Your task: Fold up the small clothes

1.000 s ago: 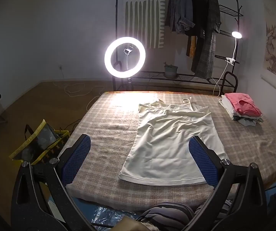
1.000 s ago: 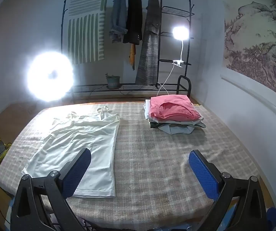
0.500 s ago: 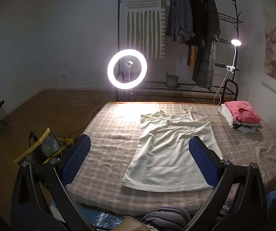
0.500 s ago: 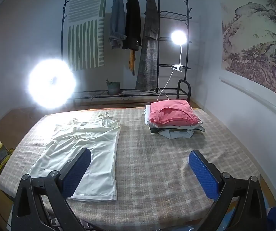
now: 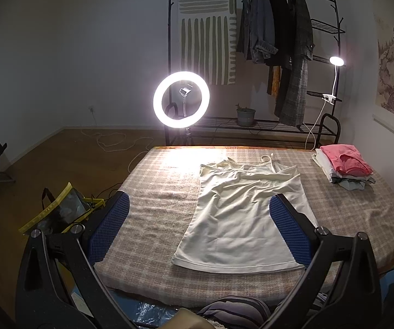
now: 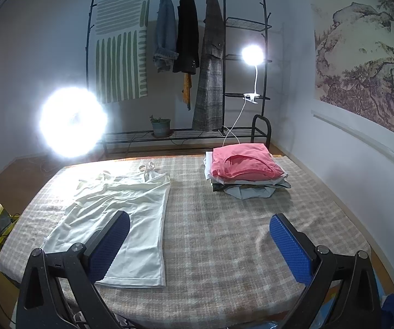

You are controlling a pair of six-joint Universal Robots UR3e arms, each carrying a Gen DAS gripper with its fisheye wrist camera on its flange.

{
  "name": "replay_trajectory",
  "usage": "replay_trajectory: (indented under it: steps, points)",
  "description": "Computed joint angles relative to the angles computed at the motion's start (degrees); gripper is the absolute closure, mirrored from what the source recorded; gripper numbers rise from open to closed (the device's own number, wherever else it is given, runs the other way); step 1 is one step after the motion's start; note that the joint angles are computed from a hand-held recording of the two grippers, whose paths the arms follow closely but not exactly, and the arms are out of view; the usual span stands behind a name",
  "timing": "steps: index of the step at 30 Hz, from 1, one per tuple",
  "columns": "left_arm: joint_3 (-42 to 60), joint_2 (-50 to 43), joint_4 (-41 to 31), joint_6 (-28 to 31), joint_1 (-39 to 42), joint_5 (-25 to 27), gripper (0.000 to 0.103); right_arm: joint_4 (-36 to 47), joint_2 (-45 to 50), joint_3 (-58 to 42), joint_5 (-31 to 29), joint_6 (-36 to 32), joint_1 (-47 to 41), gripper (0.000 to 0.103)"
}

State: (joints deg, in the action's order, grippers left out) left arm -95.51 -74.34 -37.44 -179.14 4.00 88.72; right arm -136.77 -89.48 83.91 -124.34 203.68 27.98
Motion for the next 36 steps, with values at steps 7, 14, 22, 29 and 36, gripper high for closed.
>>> replay_trajectory:
  steps: [7, 14, 22, 29, 36]
  points:
    - [0.42, -0.33, 0.14, 0.07, -0.22, 0.16, 0.000, -0.08, 0.70, -0.86, -0.37, -0.42, 0.46, 0.000]
    - [2.07, -1.20, 0.14, -0.55, -1.29, 0.90, 0.000, 0.00, 1.48, -1.96, -0.63, -0.93, 0.93, 0.000]
    - [1.64, -1.32, 1.42, -0.58, -1.79, 1.39, 0.000, -0.07, 2.21, -2.71, -1.36, -0.86, 1.34, 0.000]
    - [-0.81, -0.07, 6.84, -1.55, -1.24, 0.93, 0.000, -4.45, 1.76, -1.86, -3.64, -1.17, 2.27, 0.000]
    - [-2.02, 1.32, 6.60, -1.77, 0.56, -0.89, 0.000, -6.24, 1.36, -1.19, -4.15, -1.39, 2.55, 0.000]
